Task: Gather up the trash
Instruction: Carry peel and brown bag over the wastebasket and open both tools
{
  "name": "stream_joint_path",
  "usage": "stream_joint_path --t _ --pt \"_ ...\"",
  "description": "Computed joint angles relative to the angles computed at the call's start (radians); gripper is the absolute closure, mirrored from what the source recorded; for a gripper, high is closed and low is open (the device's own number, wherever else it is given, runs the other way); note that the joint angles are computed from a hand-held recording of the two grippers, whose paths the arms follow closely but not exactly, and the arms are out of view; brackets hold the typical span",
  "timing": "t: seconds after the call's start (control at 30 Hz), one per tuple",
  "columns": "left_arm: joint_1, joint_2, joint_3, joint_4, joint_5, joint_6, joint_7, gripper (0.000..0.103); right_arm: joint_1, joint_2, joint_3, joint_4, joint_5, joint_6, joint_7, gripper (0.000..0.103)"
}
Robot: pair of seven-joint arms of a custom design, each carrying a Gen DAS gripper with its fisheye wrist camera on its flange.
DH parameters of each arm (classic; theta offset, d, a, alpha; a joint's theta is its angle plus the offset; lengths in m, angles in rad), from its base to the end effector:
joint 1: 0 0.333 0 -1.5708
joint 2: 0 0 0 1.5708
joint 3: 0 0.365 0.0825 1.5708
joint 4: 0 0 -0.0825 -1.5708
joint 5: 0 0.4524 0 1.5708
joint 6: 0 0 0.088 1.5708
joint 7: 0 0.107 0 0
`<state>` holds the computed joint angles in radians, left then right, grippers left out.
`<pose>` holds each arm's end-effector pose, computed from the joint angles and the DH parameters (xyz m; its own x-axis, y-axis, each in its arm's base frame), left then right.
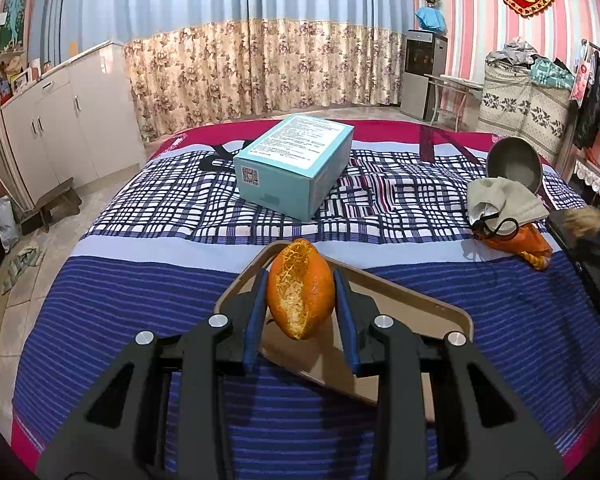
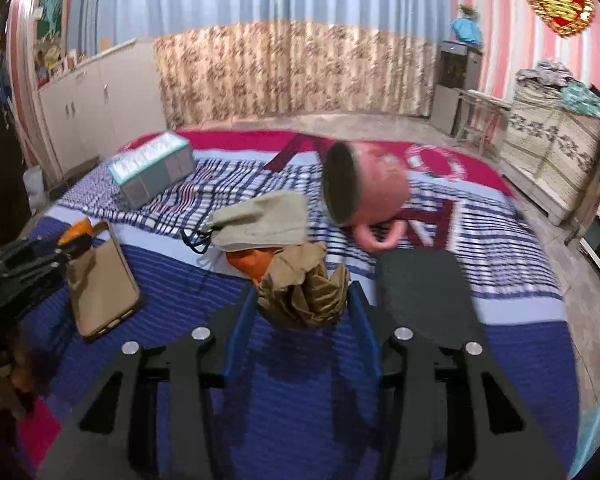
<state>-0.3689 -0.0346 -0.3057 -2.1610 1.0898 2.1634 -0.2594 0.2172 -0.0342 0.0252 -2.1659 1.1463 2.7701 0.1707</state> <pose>0.4906 -0.3488 0.4459 0.5040 -0.8634 -0.0227 -0.5389 -0.2938 -0.7895 0.6092 0.1102 0.4749 0.6271 -0.7790 -0.0004 -0.4851 -0.3902 -0.7826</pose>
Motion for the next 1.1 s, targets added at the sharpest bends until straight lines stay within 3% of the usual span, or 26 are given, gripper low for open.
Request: stream_joint_path --t 0.37,0.67,0.8,1.1 --pt "-0.028 0.015 -0.016 0.061 0.029 -0.049 0.043 0.072 -0.105 -0.14 -0.117 -0.081 0.045 0.042 0.074 0.056" --pt "-0.118 0.141 -0.034 0.276 0.169 -0.062 0.146 0.072 -0.177 -0.136 -0.183 -0.065 0.178 0.131 0.042 0.056" --pt "-0.179 0.25 -0.014 0.412 0.202 -0.03 0.212 0.072 -0.211 -0.109 -0.189 -0.039 0.197 0.169 0.025 0.056" --pt "-0.309 0.528 0.054 0.785 0.19 0.132 0.356 0.072 -0.288 -0.044 -0.202 0.013 0.176 0.243 0.022 0.056"
